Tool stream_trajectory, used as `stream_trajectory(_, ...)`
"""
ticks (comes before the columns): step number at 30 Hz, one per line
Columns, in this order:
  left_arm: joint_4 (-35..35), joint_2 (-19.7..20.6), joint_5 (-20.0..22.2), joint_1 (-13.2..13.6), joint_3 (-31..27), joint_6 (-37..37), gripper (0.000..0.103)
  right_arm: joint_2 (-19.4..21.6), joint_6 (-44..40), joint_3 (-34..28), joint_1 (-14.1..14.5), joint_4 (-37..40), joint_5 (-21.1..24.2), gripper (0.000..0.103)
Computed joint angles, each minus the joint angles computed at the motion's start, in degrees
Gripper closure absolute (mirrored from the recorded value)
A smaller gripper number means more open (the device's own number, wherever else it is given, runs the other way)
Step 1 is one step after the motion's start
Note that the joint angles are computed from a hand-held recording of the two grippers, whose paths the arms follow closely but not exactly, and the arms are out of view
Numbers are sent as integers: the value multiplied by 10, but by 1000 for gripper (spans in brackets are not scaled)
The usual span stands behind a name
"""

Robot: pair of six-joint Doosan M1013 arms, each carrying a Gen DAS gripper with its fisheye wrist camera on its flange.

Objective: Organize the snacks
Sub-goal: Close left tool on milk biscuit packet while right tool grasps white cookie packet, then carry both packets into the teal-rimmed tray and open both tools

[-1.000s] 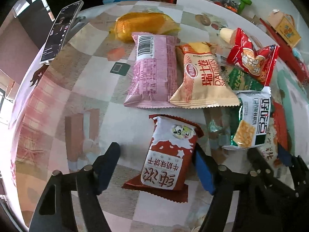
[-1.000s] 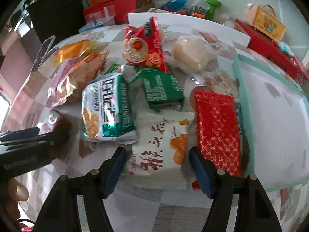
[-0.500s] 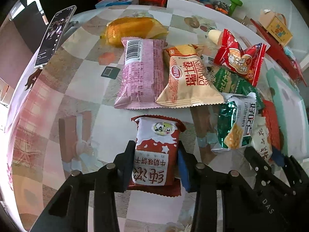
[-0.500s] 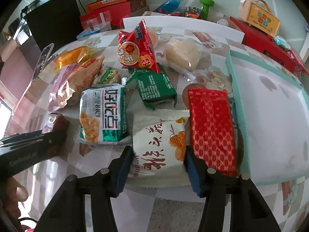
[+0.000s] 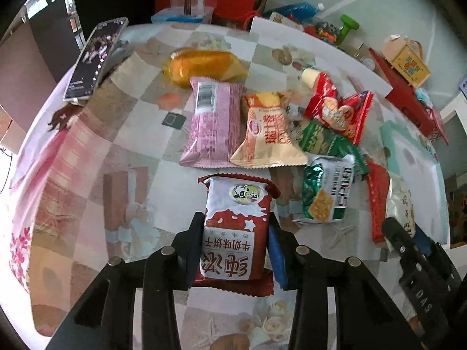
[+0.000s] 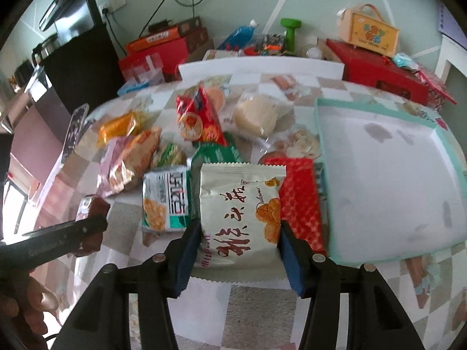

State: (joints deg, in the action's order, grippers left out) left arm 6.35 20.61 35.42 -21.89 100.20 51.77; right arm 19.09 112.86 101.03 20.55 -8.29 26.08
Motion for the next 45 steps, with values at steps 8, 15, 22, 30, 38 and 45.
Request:
stream_trajectory(8, 27, -59, 2, -1, 1, 11, 61, -21, 65, -7, -5, -48, -1, 47)
stream_trajectory(15, 25, -55, -10, -14, -45, 59, 61, -33, 155, -23, -13, -118, 4, 47)
stream_trajectory(22, -17, -25, -18, -30, -96, 120, 61, -37, 206, -32, -33, -145, 3, 47)
stream_trajectory(30, -77, 15, -37, -48, -144, 193, 61, -30, 294, -38, -60, -196, 17, 47)
stream_trajectory(38, -132, 62, -23, -70, -196, 274, 61, -22, 351, -36, -92, -218, 37, 47)
stream_trajectory(45, -162, 100, 9, -86, -234, 320, 61, -23, 404, -22, -115, -244, 54, 47)
